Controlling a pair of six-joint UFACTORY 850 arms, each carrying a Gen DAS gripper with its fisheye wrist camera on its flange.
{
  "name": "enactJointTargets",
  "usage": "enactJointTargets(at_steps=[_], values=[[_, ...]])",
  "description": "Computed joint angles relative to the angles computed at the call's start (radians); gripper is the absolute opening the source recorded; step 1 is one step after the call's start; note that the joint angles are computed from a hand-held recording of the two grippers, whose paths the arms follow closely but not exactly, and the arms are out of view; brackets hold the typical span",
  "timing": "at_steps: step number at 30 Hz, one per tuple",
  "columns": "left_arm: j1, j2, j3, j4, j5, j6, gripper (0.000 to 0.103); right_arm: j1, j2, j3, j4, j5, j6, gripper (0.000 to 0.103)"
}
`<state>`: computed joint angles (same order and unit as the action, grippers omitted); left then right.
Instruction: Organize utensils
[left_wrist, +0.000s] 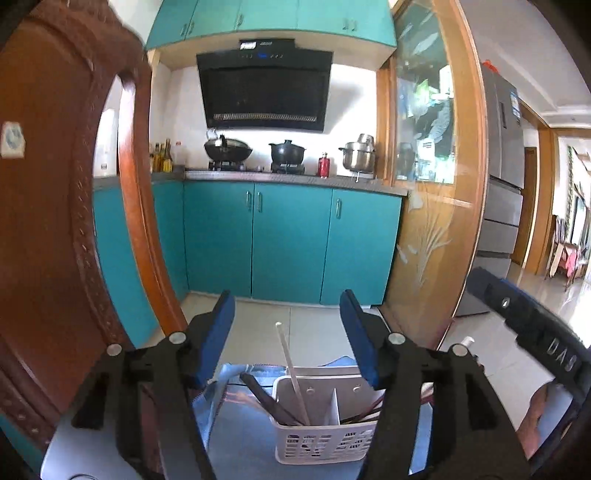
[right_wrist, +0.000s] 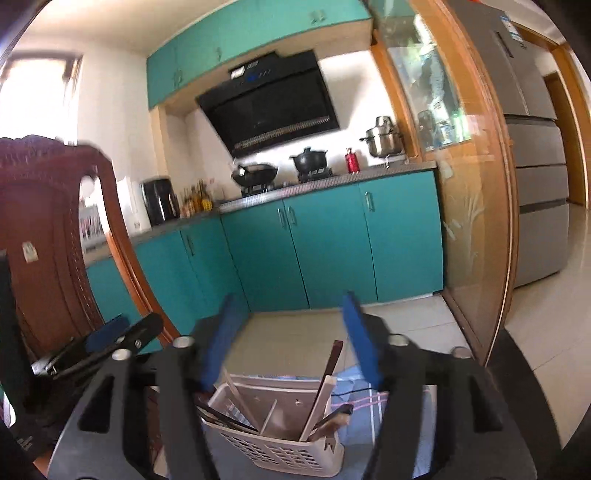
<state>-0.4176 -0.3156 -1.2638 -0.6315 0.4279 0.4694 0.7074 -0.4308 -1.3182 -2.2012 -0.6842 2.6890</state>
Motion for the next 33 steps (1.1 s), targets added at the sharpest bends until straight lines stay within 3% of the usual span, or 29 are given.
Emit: enactJointTargets(at_steps=[3, 9, 12, 16, 18, 22, 25, 28, 33], values=[[-0.024, 0.053, 0.071, -0.019, 0.059, 0.068, 0.073, 0.016, 0.045, 0.054, 0.000, -0.048, -0.010, 0.069], [-0.116, 0.190, 0.289, -0.117, 0.211, 0.298, 0.090, 0.107, 0.176, 0.279, 0.098, -0.272, -0.081, 0.099], [-0.161, 0.277, 0.422, -0.152, 0.244, 0.285, 0.095, 0.171, 0.219, 0.395, 0.240, -0.348, -0.101, 0.100], [-0.195, 0.397, 0.545, -0.214, 0.150, 0.240, 0.096, 0.222, 0.281, 0.475, 0.368, -0.207, -0.121, 0.100], [-0.208, 0.457, 0.594, -0.247, 0.118, 0.242, 0.099, 0.263, 0.285, 0.472, 0.442, -0.201, -0.213, 0.100], [-0.246, 0.572, 0.681, -0.365, 0.104, 0.328, 0.099, 0.389, 0.226, 0.416, 0.622, -0.354, -0.472, 0.100], [-0.280, 0.630, 0.728, -0.458, 0.129, 0.410, 0.099, 0.456, 0.180, 0.390, 0.654, -0.480, -0.541, 0.100], [-0.293, 0.671, 0.760, -0.521, 0.124, 0.440, 0.099, 0.482, 0.174, 0.377, 0.671, -0.517, -0.551, 0.100], [-0.318, 0.712, 0.776, -0.646, 0.142, 0.524, 0.099, 0.502, 0.237, 0.420, 0.669, -0.473, -0.459, 0.100]])
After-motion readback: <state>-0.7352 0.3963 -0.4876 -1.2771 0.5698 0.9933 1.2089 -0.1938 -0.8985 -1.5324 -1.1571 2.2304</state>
